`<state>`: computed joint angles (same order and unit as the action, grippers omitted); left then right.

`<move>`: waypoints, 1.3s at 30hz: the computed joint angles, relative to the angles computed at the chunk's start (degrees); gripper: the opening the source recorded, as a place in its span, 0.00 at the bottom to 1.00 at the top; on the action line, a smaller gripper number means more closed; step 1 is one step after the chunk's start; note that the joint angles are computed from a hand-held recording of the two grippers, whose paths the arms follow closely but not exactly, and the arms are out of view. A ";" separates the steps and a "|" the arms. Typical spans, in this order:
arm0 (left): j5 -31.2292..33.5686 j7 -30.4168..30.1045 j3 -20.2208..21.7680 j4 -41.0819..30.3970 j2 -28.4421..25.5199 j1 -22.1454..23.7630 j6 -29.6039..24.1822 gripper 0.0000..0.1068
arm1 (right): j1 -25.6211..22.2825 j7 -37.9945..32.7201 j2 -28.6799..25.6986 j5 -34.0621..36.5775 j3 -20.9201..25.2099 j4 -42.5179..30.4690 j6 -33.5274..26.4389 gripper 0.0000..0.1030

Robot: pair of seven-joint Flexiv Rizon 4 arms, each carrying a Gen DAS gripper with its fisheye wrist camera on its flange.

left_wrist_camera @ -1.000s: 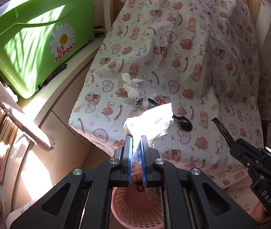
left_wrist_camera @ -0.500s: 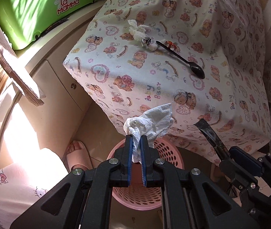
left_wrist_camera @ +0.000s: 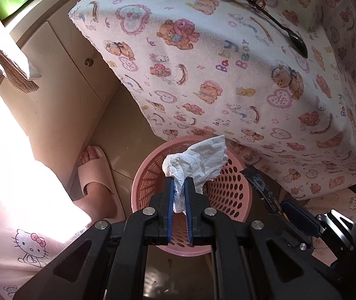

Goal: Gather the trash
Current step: 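Carry the tissue and snack packet over the pink basket with both tools, then open the left tool to drop the tissue while the right tool releases the packet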

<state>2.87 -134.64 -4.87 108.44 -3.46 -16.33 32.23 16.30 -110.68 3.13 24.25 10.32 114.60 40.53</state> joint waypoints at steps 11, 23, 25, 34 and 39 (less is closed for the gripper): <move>-4.68 -0.46 0.20 1.78 -6.27 -0.52 -2.35 0.07 | 0.74 2.79 -6.82 -8.06 1.43 1.55 -1.49 0.20; -6.31 -0.10 0.68 2.75 -9.72 -0.98 -0.74 0.10 | -0.06 5.54 -13.17 -10.77 2.27 0.94 -3.25 0.20; -6.45 -0.08 0.77 2.84 -9.77 -0.99 -0.67 0.11 | -0.46 5.84 -13.68 -10.10 2.43 0.69 -3.26 0.20; -3.81 -0.52 0.83 0.98 -9.89 -1.76 -3.60 0.37 | -0.79 7.74 -14.09 -11.42 2.62 0.61 -2.66 0.24; -2.54 -1.10 0.96 0.55 -9.27 -2.03 -3.99 0.44 | -0.62 8.44 -13.26 -13.13 2.72 2.00 -0.07 0.47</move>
